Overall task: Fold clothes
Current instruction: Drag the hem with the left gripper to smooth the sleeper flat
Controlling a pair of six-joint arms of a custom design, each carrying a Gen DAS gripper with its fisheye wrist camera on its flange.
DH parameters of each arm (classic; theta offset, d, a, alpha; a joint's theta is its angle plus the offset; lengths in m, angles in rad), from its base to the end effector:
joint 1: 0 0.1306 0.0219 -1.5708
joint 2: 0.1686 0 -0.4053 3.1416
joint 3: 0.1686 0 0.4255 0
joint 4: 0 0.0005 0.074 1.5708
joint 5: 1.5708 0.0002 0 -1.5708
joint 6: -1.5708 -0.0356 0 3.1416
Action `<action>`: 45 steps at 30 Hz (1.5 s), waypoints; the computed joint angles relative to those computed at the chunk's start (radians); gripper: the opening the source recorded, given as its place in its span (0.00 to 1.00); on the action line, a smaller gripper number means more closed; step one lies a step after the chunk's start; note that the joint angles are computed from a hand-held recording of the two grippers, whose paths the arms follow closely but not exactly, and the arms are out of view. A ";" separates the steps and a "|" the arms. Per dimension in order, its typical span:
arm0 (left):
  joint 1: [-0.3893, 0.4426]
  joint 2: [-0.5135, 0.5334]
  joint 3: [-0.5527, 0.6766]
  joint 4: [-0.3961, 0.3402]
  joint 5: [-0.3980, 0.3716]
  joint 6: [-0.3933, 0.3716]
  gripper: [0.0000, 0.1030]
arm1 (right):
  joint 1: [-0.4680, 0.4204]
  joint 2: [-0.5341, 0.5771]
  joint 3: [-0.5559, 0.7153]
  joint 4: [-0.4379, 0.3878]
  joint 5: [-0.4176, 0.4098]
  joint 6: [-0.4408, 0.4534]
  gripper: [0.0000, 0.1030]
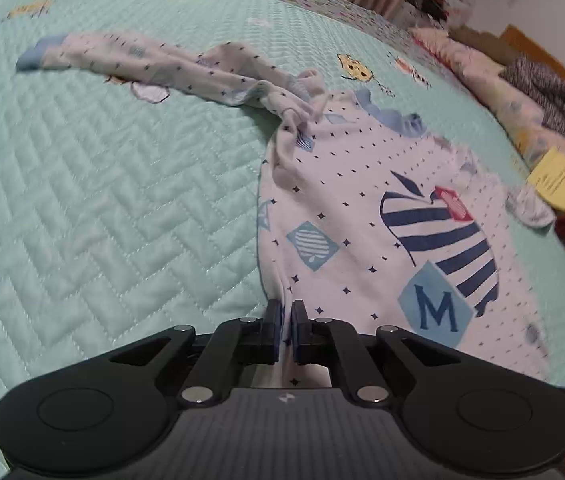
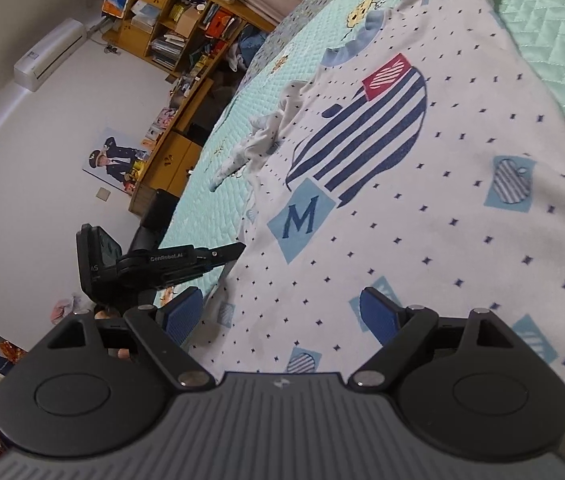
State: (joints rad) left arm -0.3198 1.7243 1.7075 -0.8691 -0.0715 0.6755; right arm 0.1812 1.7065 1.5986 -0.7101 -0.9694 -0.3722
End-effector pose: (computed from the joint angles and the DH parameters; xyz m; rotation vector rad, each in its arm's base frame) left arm 0.6127 -0.2008 0.4230 -0.4708 2.4404 -0.3448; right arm 0.6151 0.1420 0.4026 -0.2580 2.3423 1.4178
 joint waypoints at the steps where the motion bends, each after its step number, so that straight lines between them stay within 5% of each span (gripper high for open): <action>1: -0.001 0.000 -0.001 0.002 0.001 0.004 0.06 | -0.002 -0.003 -0.003 0.002 0.002 -0.003 0.84; 12: 0.007 -0.055 -0.060 -0.002 -0.057 0.071 0.04 | -0.021 -0.007 -0.007 0.009 0.022 -0.007 0.84; 17: -0.001 -0.086 -0.090 0.002 -0.062 0.084 0.29 | -0.021 -0.005 -0.004 -0.002 0.019 0.008 0.84; 19: -0.014 -0.117 -0.119 0.007 -0.079 0.086 0.58 | -0.023 -0.008 -0.006 -0.001 0.017 0.011 0.84; 21: -0.030 -0.155 -0.156 0.022 -0.082 0.081 0.73 | -0.027 -0.013 -0.014 0.010 0.015 0.001 0.84; 24: -0.057 -0.200 -0.203 0.041 -0.064 0.062 0.74 | -0.030 -0.017 -0.030 0.030 0.011 -0.026 0.84; 26: -0.073 -0.198 -0.204 0.006 -0.045 0.048 0.70 | -0.030 -0.018 -0.036 0.039 0.011 -0.041 0.84; 31: -0.084 -0.195 -0.208 -0.063 -0.006 0.060 0.06 | -0.025 -0.024 -0.035 0.025 0.008 -0.015 0.84; 36: -0.086 -0.219 -0.218 -0.116 -0.009 0.076 0.06 | -0.029 -0.029 -0.041 0.014 0.021 0.005 0.84; 41: -0.106 -0.209 -0.176 -0.191 -0.068 0.074 0.27 | -0.040 -0.029 -0.035 -0.012 0.022 0.033 0.84; 43: -0.121 -0.207 -0.165 -0.206 -0.090 0.039 0.65 | -0.048 -0.036 -0.031 -0.015 0.023 0.052 0.84; 45: -0.137 -0.199 -0.154 -0.227 -0.118 0.012 0.86 | -0.060 -0.052 -0.041 0.019 0.015 0.050 0.84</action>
State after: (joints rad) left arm -0.4570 1.5250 1.5532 -1.0964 -0.1898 0.6872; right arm 0.1210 1.6543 1.5581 -0.6910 -0.9544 -0.3222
